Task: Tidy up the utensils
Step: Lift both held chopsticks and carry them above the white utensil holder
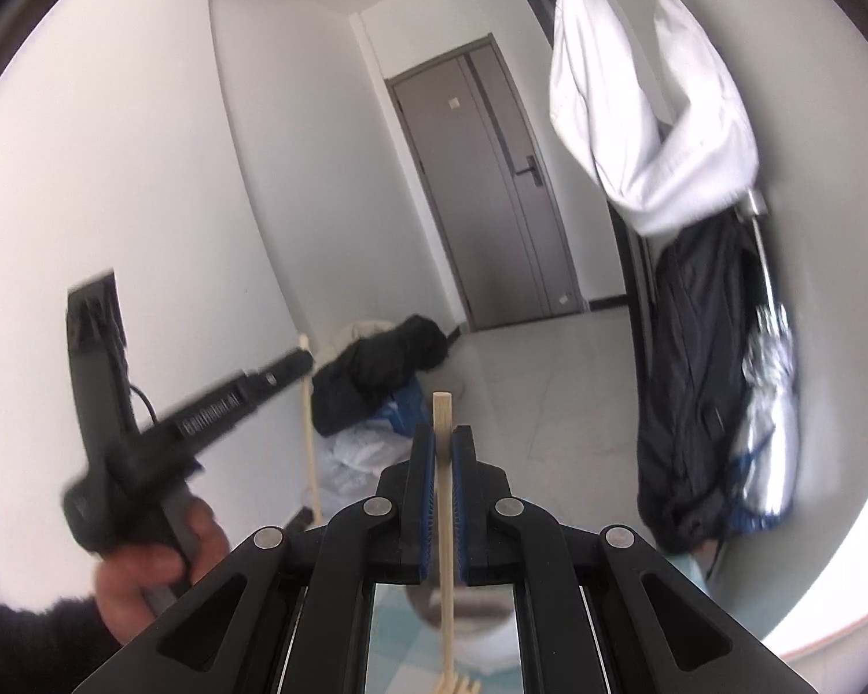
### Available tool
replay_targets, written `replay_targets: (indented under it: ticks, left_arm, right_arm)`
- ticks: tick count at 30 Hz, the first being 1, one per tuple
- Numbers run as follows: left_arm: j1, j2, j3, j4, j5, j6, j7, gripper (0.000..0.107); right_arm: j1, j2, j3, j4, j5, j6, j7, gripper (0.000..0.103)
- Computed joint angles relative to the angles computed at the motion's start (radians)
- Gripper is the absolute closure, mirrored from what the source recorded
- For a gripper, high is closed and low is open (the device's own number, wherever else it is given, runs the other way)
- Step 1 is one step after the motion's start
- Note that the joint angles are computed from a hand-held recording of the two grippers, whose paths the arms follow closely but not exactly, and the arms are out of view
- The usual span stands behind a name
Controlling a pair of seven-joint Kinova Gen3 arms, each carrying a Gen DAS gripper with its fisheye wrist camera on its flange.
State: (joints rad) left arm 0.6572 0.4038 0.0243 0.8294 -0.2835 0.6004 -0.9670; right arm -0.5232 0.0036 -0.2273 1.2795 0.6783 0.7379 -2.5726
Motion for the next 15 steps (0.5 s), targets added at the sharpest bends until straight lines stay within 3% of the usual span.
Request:
replay_targets:
  ticks: [9,15]
  left_arm:
    - [-0.023,0.134,-0.006,-0.156,0.032,-0.037,-0.103,0.105]
    - [-0.063,0.142,0.021,-0.102,0.101,-0.121,-0.206,0.105]
  right_arm:
    - [-0.004,0.148,0.114,-0.181,-0.015,-0.06,0.044,0.098]
    - [-0.036,0.183,0.205,-0.133,0.003,-0.169,-0.077,0.098]
